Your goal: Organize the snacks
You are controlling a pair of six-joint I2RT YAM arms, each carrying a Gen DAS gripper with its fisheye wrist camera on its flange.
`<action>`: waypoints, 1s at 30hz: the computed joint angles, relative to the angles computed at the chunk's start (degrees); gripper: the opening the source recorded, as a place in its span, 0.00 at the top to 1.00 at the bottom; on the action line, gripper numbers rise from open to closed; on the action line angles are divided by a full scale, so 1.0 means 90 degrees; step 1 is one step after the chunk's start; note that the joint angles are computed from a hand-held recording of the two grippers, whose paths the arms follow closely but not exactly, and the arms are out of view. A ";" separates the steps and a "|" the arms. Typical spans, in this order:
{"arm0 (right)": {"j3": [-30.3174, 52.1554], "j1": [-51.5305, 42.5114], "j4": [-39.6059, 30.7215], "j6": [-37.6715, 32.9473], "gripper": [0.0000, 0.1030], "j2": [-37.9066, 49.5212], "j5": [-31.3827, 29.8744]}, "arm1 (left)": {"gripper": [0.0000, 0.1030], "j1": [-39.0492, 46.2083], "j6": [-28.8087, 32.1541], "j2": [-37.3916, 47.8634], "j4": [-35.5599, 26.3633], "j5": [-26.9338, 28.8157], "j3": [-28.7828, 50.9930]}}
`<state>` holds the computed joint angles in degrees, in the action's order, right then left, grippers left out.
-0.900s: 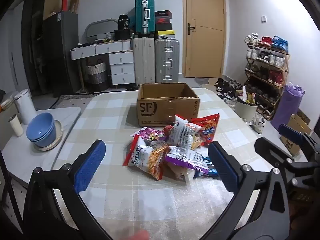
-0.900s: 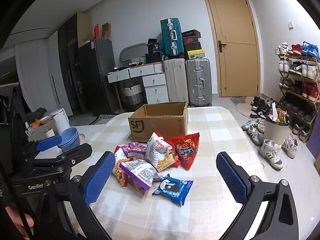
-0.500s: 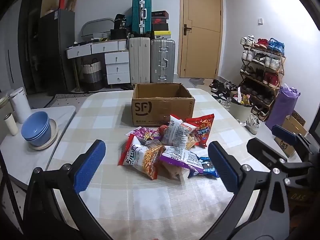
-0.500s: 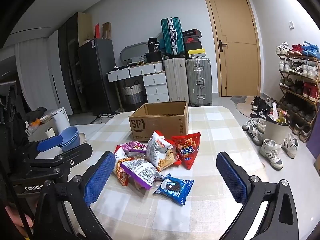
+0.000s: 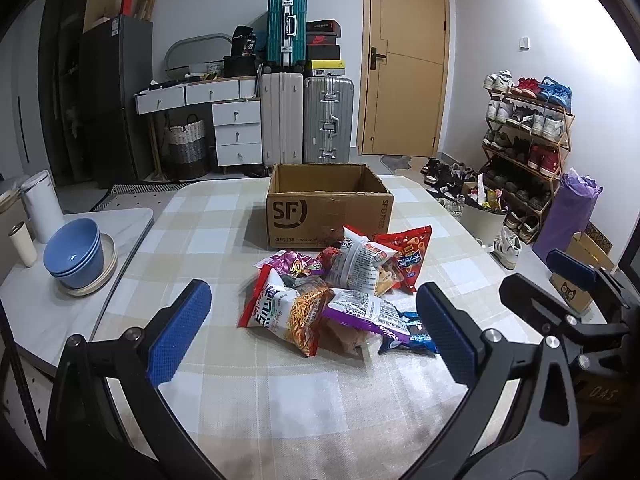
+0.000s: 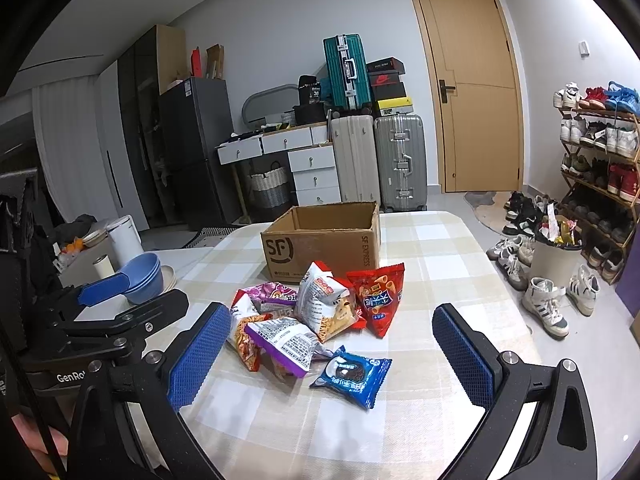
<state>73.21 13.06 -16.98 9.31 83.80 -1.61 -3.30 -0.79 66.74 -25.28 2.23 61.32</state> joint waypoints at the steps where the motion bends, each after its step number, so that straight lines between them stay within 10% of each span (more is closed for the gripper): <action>1: -0.0005 0.0002 0.0007 -0.0003 0.00 -0.0001 0.0003 | 0.01 0.0001 0.0003 -0.0002 0.0008 0.0021 -0.0009; 30: -0.0157 -0.0028 0.0153 0.0026 0.00 0.0066 -0.0145 | 0.01 -0.0146 -0.0111 0.0019 0.0114 -0.0349 -0.0142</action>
